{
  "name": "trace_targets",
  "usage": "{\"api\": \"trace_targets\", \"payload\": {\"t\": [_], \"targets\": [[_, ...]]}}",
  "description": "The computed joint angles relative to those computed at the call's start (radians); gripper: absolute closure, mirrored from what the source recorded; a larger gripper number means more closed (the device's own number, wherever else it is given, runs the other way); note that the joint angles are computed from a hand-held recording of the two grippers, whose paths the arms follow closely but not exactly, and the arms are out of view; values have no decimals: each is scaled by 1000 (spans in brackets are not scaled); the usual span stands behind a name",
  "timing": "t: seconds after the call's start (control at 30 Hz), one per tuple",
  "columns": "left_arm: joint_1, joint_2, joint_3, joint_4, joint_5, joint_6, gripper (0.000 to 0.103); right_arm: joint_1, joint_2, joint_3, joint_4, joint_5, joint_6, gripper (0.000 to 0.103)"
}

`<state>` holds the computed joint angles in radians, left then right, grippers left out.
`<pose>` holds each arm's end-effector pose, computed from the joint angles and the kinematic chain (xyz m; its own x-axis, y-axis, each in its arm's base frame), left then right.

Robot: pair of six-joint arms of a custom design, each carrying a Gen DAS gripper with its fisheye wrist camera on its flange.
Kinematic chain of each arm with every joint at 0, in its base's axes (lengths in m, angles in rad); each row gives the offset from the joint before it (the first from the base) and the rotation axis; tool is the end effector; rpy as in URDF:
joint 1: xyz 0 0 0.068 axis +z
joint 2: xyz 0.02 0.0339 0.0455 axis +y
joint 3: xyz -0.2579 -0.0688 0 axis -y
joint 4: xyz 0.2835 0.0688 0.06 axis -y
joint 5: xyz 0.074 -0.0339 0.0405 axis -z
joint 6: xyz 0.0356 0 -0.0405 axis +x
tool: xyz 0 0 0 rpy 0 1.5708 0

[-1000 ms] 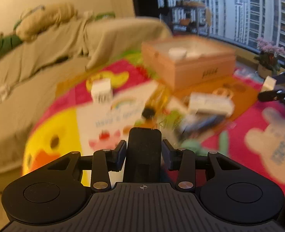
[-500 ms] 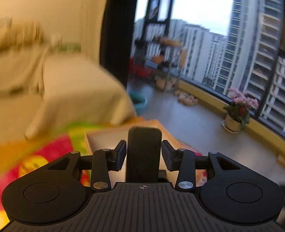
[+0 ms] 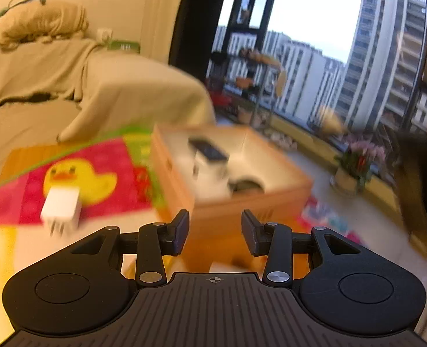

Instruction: Organize rigid objects

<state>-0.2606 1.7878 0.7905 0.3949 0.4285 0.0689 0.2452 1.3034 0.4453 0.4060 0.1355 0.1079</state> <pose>0.3512 -0.1090 0.0995 -0.5073 0.2001 -0.8382 0.6015 0.7787 -0.1781 0.2737 0.0635 0.1392 -0.4345 0.0013 -0.9007 -0.0763 0.9964 0.0382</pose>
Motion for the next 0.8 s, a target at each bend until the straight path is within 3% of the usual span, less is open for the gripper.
{"api": "trace_targets", "payload": {"t": [0.07, 0.17, 0.23, 0.33, 0.47, 0.63, 0.73, 0.8], "targets": [[7, 3, -22, -5, -50, 39, 59, -27, 113, 149, -40, -10, 11, 33], [40, 23, -27, -10, -87, 66, 59, -27, 182, 250, -92, 28, 59, 31], [69, 49, -13, 3, -62, 35, 59, -18, 181, 226, -85, 8, 82, 31], [97, 87, 10, 57, -58, -13, 59, 39, 186, 122, -4, 63, 81, 31], [109, 154, 90, 107, -125, -59, 59, 134, 245, -19, 120, 103, 112, 31], [107, 273, 261, 42, -278, -95, 59, 231, 363, -78, 231, 148, 197, 31], [123, 343, 360, -36, -271, -123, 59, 259, 372, -91, 264, 111, 188, 31], [123, 367, 380, -15, -274, -105, 59, 284, 367, -100, 292, 91, 137, 29]]}}
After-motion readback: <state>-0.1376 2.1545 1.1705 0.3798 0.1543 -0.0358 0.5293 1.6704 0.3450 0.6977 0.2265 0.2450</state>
